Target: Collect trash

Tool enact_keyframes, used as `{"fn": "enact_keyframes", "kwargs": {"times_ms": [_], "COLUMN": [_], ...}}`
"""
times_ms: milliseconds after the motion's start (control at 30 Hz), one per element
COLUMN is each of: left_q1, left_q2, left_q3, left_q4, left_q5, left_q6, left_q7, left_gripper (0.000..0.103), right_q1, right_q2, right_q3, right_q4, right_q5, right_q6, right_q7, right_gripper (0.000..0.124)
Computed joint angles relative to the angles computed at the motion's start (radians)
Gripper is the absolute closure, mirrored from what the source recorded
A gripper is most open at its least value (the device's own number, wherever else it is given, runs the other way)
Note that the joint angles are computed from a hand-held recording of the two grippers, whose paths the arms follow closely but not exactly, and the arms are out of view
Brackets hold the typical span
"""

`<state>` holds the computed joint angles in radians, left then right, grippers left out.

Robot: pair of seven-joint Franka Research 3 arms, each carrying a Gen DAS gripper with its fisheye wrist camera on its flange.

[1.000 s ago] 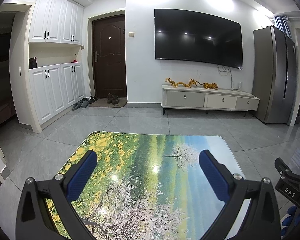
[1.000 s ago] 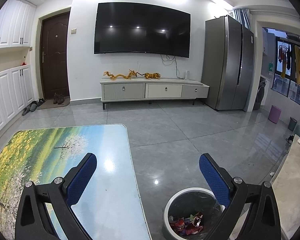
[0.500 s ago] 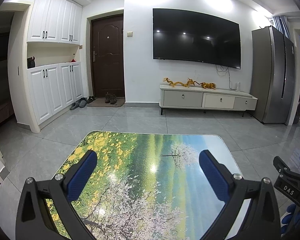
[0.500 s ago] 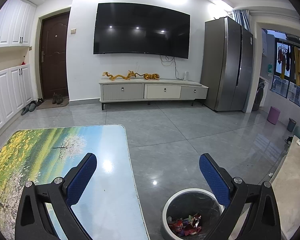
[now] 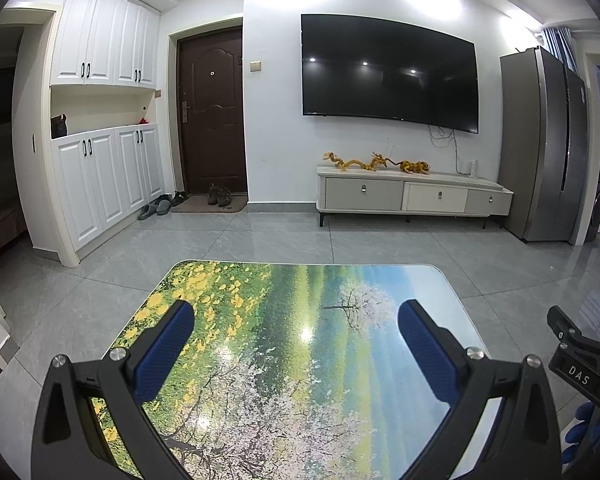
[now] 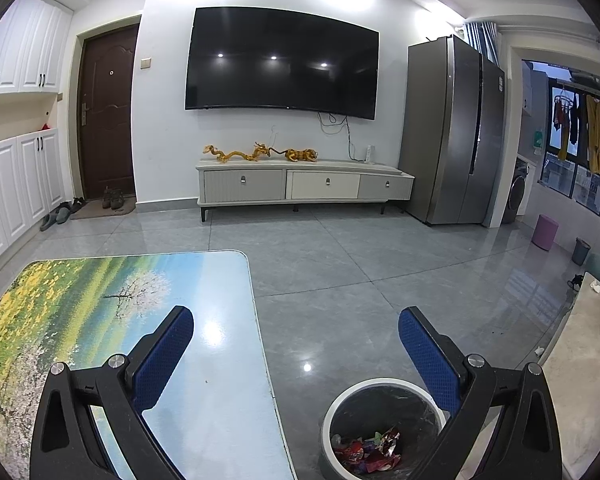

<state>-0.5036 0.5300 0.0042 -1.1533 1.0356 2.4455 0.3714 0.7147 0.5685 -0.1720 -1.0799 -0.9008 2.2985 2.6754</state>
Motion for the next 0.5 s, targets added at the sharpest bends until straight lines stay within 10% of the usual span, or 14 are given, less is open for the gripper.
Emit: {"fn": "enact_keyframes", "kwargs": {"times_ms": [500], "left_q1": [0.000], "left_q2": [0.005], "left_q3": [0.001], "left_q4": [-0.003], "left_q5": [-0.001], "left_q6": [0.008], "left_q7": [0.003], "left_gripper": [0.001], "right_q1": [0.002], "right_q2": [-0.005], "right_q3": [0.000], "right_q4": [-0.008], "right_q5": [-0.003], "right_q6": [-0.001], "right_q7": [0.003], "right_gripper": [0.021]}}
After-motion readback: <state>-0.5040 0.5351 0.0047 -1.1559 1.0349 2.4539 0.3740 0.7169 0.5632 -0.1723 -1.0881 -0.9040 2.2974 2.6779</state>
